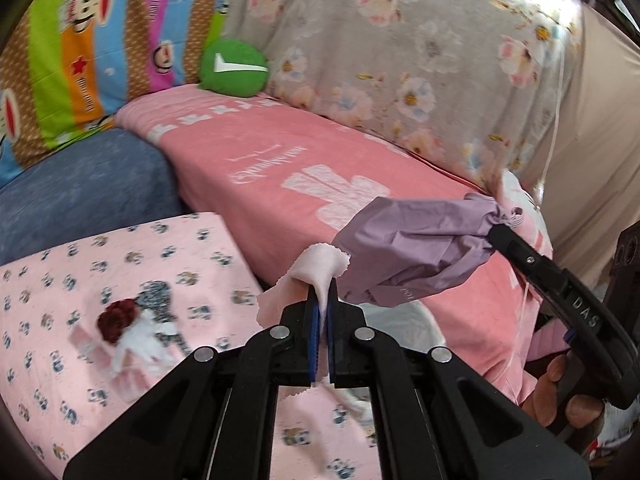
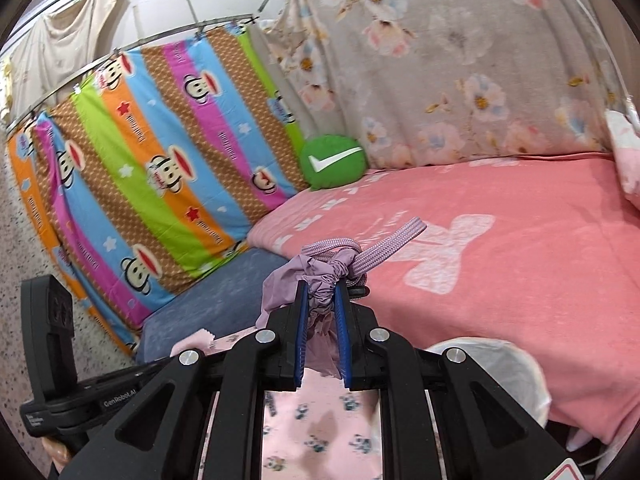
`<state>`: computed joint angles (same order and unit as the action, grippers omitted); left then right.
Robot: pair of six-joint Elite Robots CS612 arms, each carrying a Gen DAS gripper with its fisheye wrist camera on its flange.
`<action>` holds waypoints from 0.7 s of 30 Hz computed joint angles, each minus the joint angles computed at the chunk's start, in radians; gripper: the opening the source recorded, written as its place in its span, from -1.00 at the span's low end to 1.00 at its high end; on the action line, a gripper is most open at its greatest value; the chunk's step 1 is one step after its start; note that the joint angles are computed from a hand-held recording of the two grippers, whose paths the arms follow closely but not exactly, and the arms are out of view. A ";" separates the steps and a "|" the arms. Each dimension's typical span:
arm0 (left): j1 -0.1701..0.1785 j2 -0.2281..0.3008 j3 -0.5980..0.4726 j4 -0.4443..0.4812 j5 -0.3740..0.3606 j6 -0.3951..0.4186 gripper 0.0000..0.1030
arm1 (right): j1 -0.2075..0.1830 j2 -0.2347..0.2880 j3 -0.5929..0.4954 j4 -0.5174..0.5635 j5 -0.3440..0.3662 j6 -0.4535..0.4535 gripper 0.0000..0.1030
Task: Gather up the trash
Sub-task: 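Carry the pink item and lavender pouch over the white bin, then open both grippers to drop the pink item and pouch into the bin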
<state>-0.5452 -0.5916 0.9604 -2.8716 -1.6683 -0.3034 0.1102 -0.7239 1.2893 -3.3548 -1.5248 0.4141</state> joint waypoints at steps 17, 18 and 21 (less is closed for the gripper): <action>-0.057 0.099 -0.189 0.147 -0.088 0.105 -0.94 | -0.055 -0.054 0.113 0.068 -0.135 0.011 -0.72; -0.060 0.105 -0.201 0.157 -0.091 0.110 -0.94 | -0.057 -0.054 0.113 0.076 -0.136 0.010 -0.71; -0.067 0.119 -0.227 0.185 -0.080 0.118 -0.93 | -0.062 -0.053 0.112 0.093 -0.130 0.012 -0.69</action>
<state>-0.6120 -0.4728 0.7337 -2.6866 -1.7481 -0.1856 0.0479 -0.7771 1.4008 -3.2616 -1.6551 0.4258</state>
